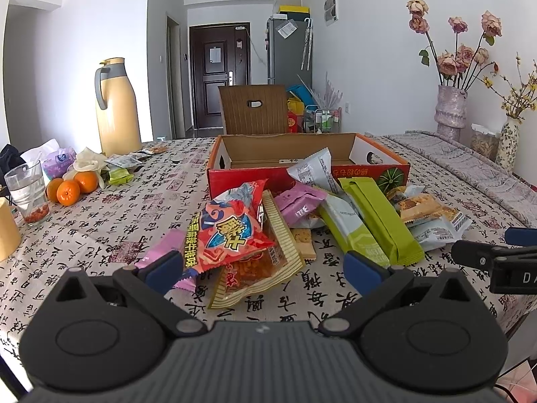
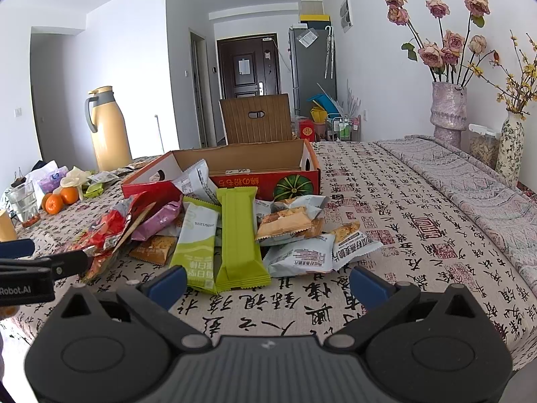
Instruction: Organize snacks
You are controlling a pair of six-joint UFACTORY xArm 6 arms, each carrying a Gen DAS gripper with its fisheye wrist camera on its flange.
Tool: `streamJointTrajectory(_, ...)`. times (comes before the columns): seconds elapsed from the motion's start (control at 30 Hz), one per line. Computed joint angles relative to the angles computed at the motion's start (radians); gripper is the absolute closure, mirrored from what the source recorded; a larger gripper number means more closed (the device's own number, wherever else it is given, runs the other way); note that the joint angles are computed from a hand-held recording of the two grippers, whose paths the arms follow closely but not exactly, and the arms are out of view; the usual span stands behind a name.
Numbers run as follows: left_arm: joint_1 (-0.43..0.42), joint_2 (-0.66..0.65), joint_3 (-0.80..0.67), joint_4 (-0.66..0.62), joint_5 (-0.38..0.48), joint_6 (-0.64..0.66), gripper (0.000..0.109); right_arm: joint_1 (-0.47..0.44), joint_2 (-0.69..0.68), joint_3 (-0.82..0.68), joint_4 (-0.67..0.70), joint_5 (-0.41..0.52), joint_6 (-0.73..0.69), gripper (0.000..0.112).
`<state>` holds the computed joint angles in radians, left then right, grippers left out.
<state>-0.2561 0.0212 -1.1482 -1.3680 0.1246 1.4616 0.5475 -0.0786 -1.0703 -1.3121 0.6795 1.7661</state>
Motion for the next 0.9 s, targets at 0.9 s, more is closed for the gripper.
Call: streamJointTrajectory(0.9, -0.003, 0.008, 0.0, 0.009, -0.004, -0.013, 0.006, -0.004, 0.01, -0.006, 0.014, -0.003, -0.012, 0.009)
